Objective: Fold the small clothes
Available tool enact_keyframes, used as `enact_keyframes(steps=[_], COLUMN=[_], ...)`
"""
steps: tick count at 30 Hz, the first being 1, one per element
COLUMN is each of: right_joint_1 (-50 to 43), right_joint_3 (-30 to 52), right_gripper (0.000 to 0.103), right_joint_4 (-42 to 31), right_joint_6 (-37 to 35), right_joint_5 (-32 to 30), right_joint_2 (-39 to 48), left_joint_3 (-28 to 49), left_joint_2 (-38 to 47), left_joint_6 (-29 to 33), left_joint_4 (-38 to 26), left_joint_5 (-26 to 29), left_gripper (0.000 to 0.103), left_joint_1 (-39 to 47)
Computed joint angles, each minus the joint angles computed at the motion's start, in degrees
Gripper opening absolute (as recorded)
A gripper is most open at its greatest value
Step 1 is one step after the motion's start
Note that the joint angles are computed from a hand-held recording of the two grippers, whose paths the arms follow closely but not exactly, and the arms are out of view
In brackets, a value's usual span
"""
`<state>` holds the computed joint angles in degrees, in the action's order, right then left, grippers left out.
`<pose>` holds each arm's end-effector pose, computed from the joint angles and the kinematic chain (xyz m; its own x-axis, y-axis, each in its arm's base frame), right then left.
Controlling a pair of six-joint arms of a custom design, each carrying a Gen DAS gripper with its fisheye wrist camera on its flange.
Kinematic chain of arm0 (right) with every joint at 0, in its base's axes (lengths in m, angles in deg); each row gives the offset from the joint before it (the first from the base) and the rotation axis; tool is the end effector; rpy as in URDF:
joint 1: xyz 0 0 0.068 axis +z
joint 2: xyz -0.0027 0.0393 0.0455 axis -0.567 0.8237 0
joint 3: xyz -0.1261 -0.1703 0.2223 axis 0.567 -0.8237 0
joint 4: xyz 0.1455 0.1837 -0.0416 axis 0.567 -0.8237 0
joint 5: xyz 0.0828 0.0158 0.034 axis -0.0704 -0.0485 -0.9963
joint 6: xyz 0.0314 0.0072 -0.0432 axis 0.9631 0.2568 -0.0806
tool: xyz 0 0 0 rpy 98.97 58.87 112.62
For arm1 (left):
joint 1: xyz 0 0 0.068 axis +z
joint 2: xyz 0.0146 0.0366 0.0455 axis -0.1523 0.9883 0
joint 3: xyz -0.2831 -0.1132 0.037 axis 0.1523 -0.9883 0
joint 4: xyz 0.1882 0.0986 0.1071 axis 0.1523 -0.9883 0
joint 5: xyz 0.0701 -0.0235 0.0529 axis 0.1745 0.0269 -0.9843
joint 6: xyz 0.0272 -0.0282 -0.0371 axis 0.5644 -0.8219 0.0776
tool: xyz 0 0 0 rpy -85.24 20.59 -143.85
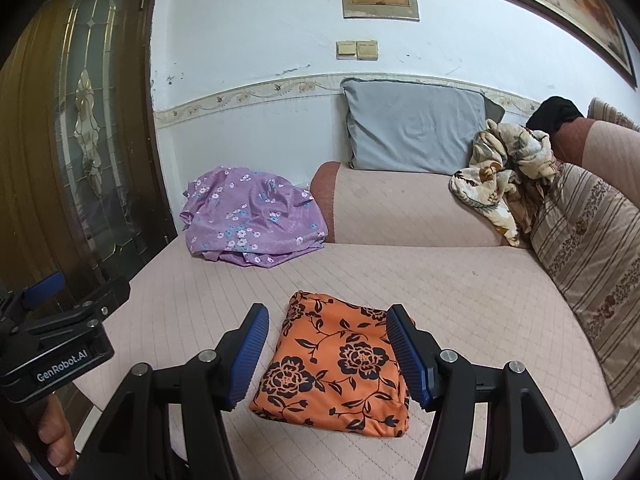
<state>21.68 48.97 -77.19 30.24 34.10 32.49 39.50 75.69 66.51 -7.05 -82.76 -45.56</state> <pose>0.1551 0.1805 0.3457 -0.5058 0.1913 -0.8412 0.3089 0.9506 0.0305 0.2457 -0.1693 0.3194 -0.5002 0.1287 -0.8563 0.2520 0.9677 -0.0018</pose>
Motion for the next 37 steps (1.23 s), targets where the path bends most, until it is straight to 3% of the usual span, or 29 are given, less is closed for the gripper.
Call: enact_keyframes(steps=[13,27,34,37], right_joint_1=[-0.11,-3.80,-9.88,-17.32], right_joint_3=[2.16,-1.64,-5.93,-12.40], right_gripper=[0.066,0.066,0.066,0.066], right_joint_4=[-0.45,6.65,15.41,25.82], right_joint_6=[-0.47,-6.01,-13.76,-21.94], right_joint_5=[0.11,-3.20,-7.98,-13.53], right_joint_2=[2.53,1.65,1.04,-1.58], left_joint_3=[0.70,2.03,4.47,8.65], left_joint_2=[1.86,4.49,10.02,17.72], left_joint_6=[-0.35,-1.15,-0.47,-0.46], left_joint_4=[-0.36,-0.28,2.66,4.78], left_joint_5=[0.84,0.21,5.28,6.02], left_gripper=[0.100,0.100,0.100,0.100], left_joint_1=[0.74,0.60,3.13,6.93])
